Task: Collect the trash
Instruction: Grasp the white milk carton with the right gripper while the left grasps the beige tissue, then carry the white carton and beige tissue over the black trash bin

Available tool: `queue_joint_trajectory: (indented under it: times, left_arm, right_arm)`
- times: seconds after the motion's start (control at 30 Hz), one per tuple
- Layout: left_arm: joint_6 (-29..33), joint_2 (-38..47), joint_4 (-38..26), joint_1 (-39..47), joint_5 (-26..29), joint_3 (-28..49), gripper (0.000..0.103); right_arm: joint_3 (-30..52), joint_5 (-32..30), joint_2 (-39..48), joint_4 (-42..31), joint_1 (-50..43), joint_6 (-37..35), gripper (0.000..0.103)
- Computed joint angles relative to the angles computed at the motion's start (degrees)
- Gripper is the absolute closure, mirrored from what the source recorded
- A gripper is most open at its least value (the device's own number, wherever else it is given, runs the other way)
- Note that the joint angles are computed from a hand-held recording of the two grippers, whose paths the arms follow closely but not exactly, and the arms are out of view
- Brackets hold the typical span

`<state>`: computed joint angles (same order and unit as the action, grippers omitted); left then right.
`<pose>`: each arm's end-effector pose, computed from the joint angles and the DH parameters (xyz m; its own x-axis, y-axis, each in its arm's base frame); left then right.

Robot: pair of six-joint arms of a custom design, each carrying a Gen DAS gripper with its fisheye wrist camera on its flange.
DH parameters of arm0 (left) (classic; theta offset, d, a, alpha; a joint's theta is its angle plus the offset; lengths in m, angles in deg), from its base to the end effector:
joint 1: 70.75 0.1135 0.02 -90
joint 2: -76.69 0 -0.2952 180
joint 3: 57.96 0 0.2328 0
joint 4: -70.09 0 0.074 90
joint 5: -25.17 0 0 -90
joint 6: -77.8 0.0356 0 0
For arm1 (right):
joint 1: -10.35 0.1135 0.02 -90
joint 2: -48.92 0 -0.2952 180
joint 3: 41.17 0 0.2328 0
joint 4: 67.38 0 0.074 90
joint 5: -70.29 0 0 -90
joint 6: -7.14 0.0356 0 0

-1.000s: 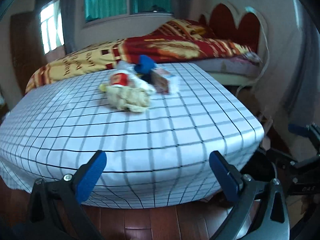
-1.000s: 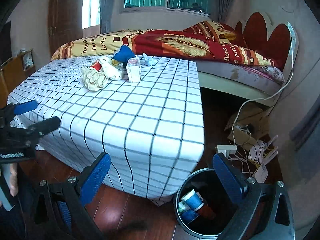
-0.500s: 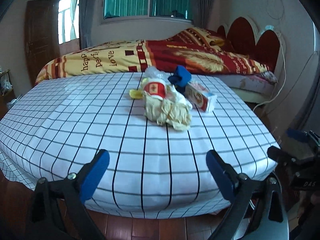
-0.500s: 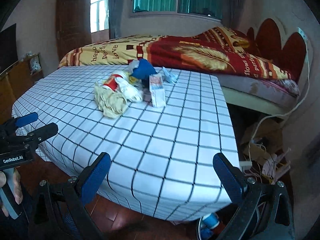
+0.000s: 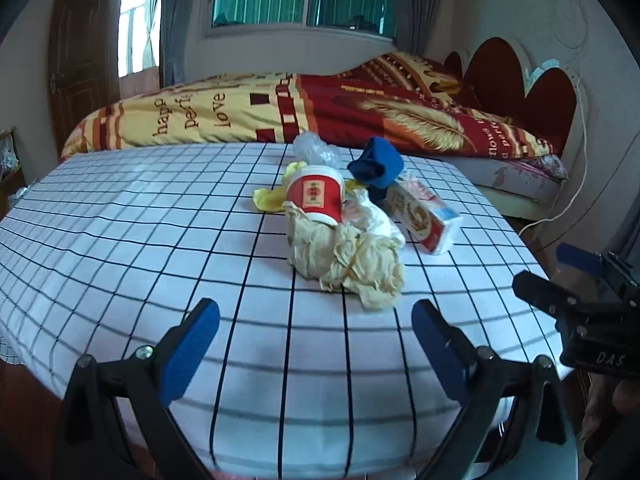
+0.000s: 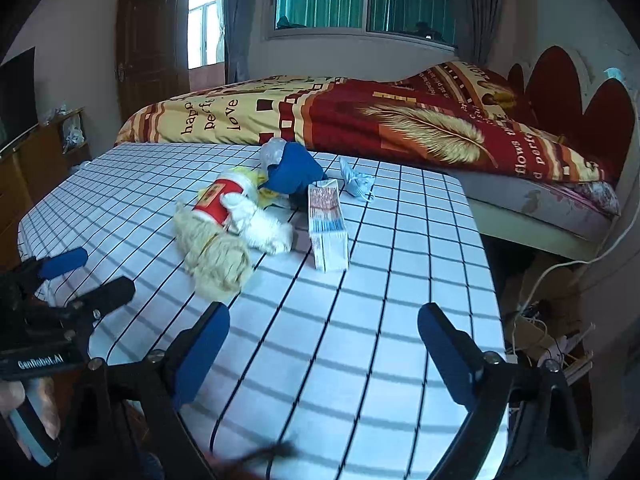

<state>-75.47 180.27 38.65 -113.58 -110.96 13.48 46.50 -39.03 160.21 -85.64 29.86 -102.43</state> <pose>0.2597 -0.2058 0.1882 -0.5061 -0.3749 -0.7768 -0.4805 0.8704 -0.1070 0.3925 0.1516 0.2235 -0.4096 -0.4805 -0.7755 -0.7265 0.6859 -0.0413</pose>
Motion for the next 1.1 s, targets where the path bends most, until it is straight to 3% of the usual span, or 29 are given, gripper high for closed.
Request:
queue_joint_trajectory:
  times: [0.13,0.27,0.43,0.57,0.67,0.7,0.73,0.87,0.97,1.1]
  left_arm:
    - [5.59,1.53,6.39,4.86,4.89,-0.71,0.006]
    - [10.17,4.77,8.96,8.30,8.97,1.65,0.006]
    - [13.95,8.55,8.83,11.57,13.43,5.80,0.007]
    - [14.26,9.83,8.25,12.83,15.78,7.55,0.014]
    - [14.02,9.96,8.84,13.57,16.71,7.53,0.017]
    - [14.04,10.00,9.14,13.57,16.85,7.44,0.019]
    - [14.18,10.11,9.24,13.63,17.08,7.52,0.021]
    - [14.09,10.00,10.22,13.33,17.11,6.46,0.034]
    - [14.28,9.20,11.96,13.28,17.82,5.10,0.052]
    - [13.80,7.42,12.09,11.57,16.82,3.20,0.056]
  right_arm:
    - [9.10,1.59,6.72,-3.43,1.73,0.64,0.012]
    - [20.79,2.83,14.72,-9.11,2.68,0.90,0.019]
    - [33.53,2.73,23.01,-15.87,3.54,1.43,0.021]
    - [42.14,3.02,28.08,-20.79,4.33,1.53,0.029]
    - [49.17,2.43,31.94,-25.79,4.38,2.00,0.049]
    - [50.58,1.86,32.70,-27.12,4.22,2.05,0.063]
    - [52.03,1.24,33.45,-28.68,4.00,2.08,0.064]
    - [45.58,0.06,30.37,-24.88,3.08,1.33,0.065]
    - [40.11,-0.27,27.59,-22.10,2.50,0.75,0.066]
    - [31.63,-0.44,22.99,-17.28,1.37,0.50,0.066]
